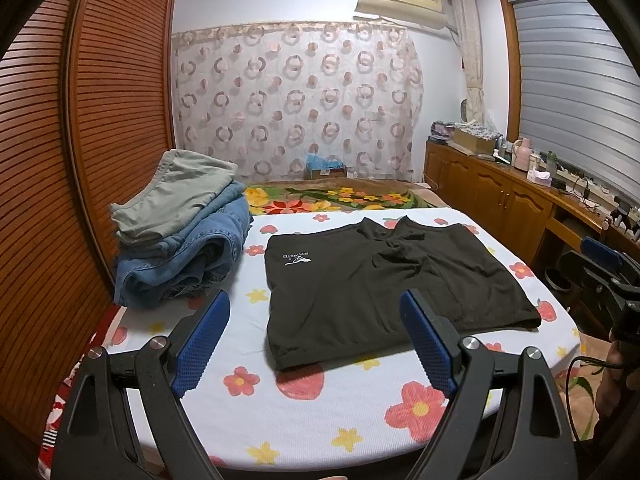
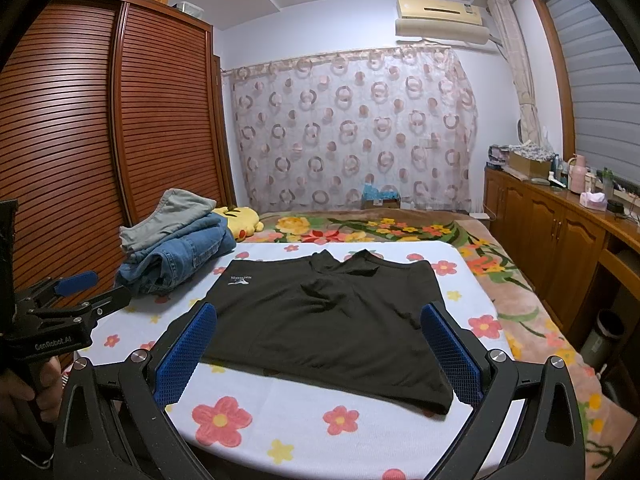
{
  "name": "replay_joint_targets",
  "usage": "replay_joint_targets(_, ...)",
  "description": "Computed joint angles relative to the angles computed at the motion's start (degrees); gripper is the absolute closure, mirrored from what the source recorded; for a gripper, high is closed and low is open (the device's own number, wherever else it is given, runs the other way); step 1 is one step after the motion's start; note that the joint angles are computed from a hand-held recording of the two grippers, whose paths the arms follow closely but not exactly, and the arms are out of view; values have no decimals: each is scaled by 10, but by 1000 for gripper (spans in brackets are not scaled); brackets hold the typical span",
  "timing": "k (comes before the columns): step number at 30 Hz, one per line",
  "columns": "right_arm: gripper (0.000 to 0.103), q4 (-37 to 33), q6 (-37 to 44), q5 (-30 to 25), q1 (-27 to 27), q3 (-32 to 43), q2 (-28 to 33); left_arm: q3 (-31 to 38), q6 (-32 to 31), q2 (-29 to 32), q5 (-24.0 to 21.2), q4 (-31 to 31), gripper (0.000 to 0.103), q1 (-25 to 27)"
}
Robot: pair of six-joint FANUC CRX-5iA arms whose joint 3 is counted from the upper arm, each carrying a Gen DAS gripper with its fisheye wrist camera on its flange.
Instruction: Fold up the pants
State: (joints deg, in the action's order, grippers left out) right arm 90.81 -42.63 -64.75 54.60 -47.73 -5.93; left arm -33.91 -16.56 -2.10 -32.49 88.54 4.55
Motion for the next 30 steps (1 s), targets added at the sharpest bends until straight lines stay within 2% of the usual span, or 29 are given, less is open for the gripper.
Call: replay_joint_targets(30, 1, 6, -9, 1, -3, -5, 1, -3, -17, -4, 6, 23, 16, -5)
